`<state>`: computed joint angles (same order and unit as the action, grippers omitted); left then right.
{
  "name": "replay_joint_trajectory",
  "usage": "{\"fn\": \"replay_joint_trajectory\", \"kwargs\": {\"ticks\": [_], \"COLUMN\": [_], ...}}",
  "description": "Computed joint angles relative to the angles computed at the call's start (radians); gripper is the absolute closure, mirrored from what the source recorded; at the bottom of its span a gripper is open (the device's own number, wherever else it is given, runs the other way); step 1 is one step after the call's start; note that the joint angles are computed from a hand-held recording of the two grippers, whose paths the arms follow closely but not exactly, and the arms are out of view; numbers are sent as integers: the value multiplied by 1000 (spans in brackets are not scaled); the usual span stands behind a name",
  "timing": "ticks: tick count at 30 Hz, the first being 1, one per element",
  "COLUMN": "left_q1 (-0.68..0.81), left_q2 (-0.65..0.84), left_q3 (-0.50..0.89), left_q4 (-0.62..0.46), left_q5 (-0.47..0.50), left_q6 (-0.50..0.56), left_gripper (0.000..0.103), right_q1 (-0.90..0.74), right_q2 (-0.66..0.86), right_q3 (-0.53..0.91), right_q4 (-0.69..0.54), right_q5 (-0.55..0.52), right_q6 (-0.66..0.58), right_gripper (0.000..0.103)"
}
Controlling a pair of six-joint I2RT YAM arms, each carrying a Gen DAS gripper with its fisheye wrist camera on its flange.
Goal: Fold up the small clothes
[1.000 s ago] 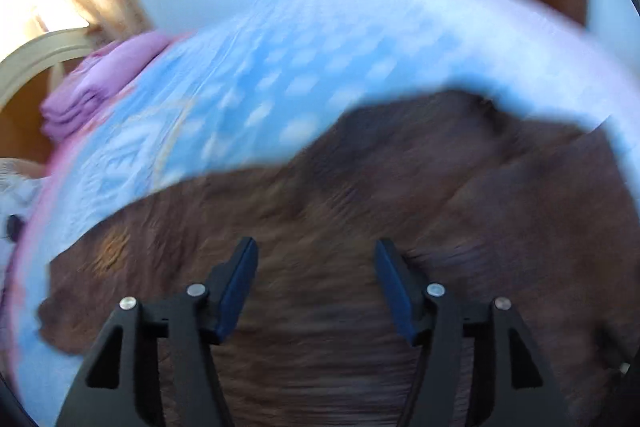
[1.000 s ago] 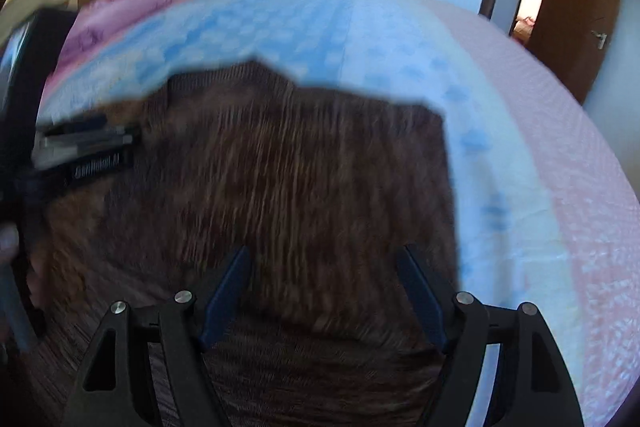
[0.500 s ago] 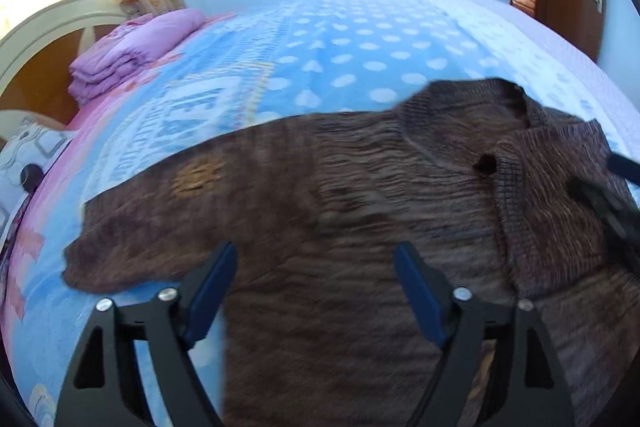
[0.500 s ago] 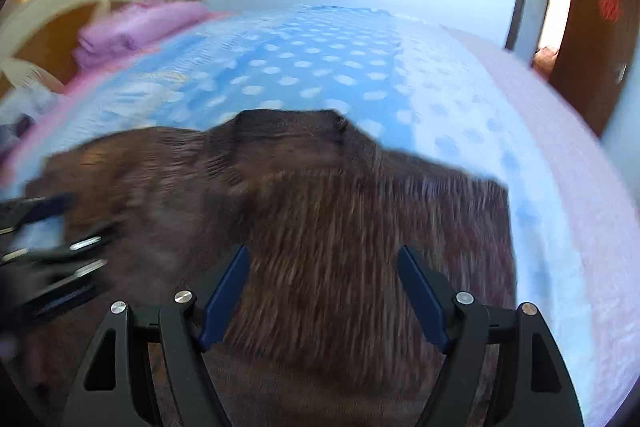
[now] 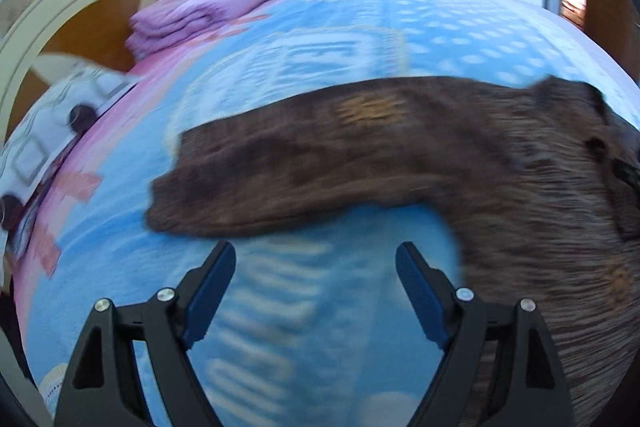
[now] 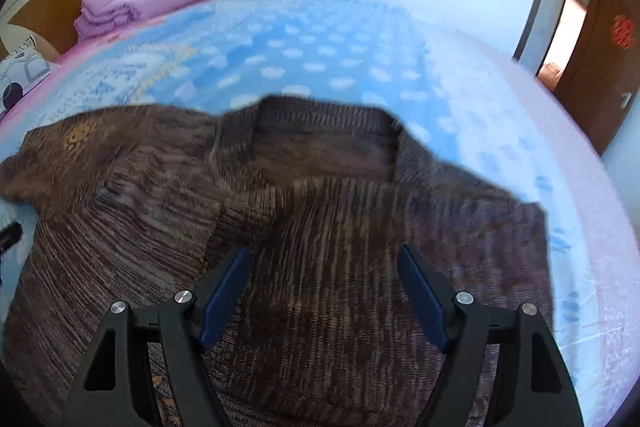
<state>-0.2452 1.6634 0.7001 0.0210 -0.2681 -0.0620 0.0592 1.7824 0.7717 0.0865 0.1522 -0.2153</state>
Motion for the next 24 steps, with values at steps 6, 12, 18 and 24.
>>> {"fn": "replay_joint_trajectory", "kwargs": {"ticks": [6, 12, 18, 24], "left_q1": [160, 320, 373, 406], "left_q2": [2, 24, 77, 135], "left_q3": [-19, 29, 79, 123], "left_q4": [48, 53, 33, -1], "left_q5": [4, 70, 140, 300], "left_q6": [58, 30, -13, -58], "left_gripper": [18, 18, 18, 38], "right_q1": [73, 69, 69, 63], "right_q2": [-42, -71, -64, -77], "right_q3": [-77, -124, -129, -137], "right_q4": [-52, -24, -4, -6], "right_q5": [-92, -96, -85, -90], "right_q6": [-60, -48, -52, -53], "right_gripper": [27, 23, 22, 21]}}
